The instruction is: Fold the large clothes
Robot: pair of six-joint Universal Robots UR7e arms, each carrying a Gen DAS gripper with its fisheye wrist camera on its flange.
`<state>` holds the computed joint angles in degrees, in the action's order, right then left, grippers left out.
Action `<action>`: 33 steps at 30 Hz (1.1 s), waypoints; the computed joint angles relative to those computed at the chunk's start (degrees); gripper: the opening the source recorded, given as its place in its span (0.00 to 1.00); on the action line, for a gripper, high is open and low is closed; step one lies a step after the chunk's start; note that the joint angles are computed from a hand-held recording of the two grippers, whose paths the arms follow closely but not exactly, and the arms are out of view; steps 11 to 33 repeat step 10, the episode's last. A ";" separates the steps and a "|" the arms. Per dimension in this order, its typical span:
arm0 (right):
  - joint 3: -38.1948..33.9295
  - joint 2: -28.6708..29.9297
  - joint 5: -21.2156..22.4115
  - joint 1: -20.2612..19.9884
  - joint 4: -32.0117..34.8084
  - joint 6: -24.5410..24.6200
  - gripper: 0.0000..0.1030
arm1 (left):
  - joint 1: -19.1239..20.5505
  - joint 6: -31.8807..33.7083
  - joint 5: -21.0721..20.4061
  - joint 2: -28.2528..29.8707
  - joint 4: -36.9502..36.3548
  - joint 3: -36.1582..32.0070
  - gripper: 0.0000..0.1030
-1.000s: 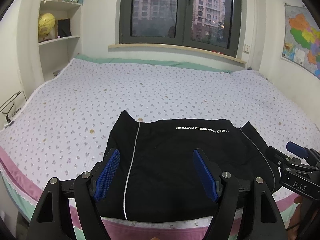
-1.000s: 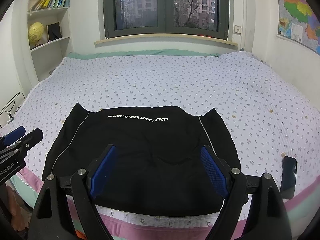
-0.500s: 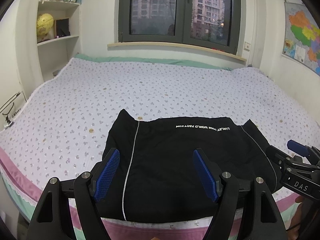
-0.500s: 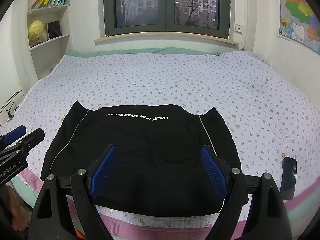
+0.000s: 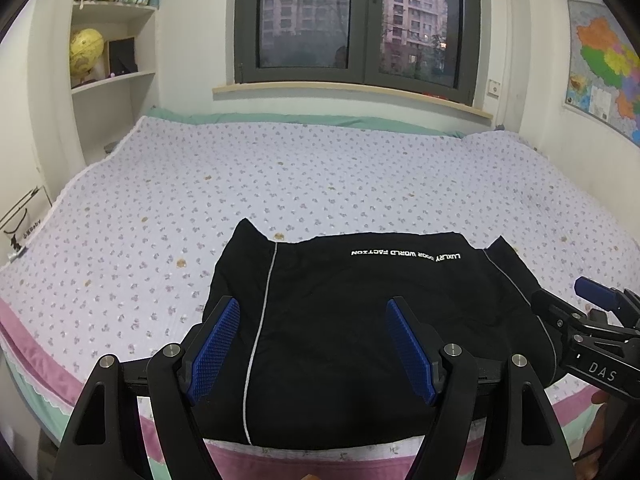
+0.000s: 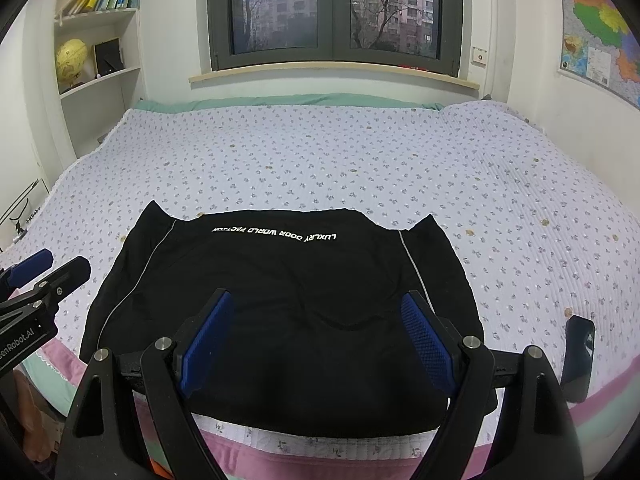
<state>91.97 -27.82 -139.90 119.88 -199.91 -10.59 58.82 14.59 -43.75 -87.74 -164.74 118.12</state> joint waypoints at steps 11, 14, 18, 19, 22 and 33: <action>-0.49 -0.08 1.10 -1.89 1.46 -0.11 0.85 | 0.73 4.50 2.84 3.31 -5.91 -0.76 0.75; -0.49 -0.08 1.10 -1.89 1.46 -0.11 0.85 | 0.73 4.50 2.84 3.31 -5.91 -0.76 0.75; -0.49 -0.08 1.10 -1.89 1.46 -0.11 0.85 | 0.73 4.50 2.84 3.31 -5.91 -0.76 0.75; -0.49 -0.08 1.10 -1.89 1.46 -0.11 0.85 | 0.73 4.50 2.84 3.31 -5.91 -0.76 0.75; -0.49 -0.08 1.10 -1.89 1.46 -0.11 0.85 | 0.73 4.50 2.84 3.31 -5.91 -0.76 0.75; -0.49 -0.08 1.10 -1.89 1.46 -0.11 0.85 | 0.73 4.50 2.84 3.31 -5.91 -0.76 0.75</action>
